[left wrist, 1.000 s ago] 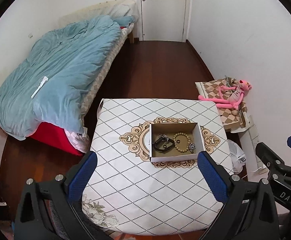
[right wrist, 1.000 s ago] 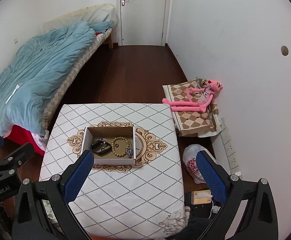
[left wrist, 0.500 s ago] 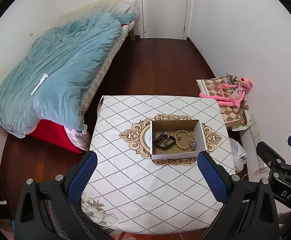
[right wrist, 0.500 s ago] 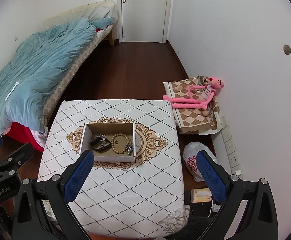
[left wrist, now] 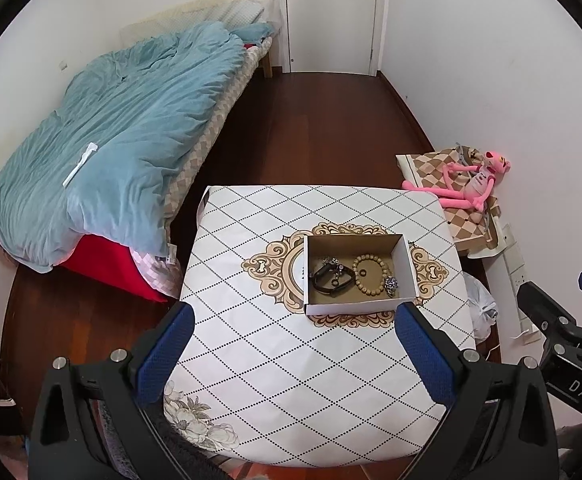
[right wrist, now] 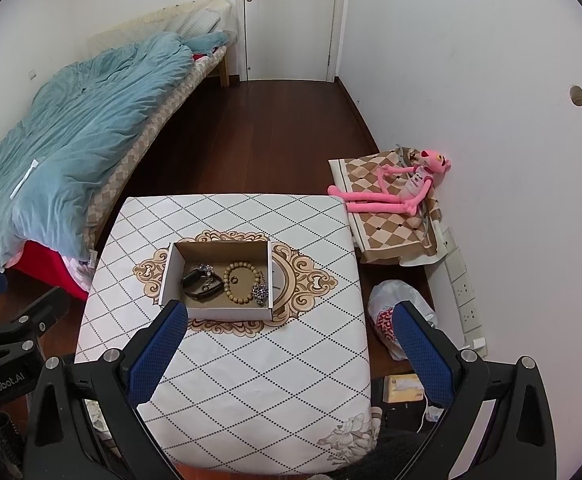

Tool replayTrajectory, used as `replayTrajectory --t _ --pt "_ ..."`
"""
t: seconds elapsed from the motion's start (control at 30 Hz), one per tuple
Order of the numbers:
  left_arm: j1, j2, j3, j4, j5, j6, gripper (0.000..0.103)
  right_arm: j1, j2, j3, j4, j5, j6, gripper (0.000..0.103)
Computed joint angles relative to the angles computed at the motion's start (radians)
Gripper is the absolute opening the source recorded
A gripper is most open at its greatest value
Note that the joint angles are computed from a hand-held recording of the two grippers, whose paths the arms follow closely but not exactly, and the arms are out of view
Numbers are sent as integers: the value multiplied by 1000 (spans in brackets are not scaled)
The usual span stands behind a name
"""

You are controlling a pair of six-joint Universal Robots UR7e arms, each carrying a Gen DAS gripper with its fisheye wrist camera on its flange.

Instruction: Organize jewelry

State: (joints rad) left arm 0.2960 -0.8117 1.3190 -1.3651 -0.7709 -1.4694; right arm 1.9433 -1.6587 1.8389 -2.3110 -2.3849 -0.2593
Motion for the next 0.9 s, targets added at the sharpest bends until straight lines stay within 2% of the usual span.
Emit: replayTrajectory --t 0.9 --pt "8 1 14 -30 -19 13 102 -19 1 3 16 5 1 103"
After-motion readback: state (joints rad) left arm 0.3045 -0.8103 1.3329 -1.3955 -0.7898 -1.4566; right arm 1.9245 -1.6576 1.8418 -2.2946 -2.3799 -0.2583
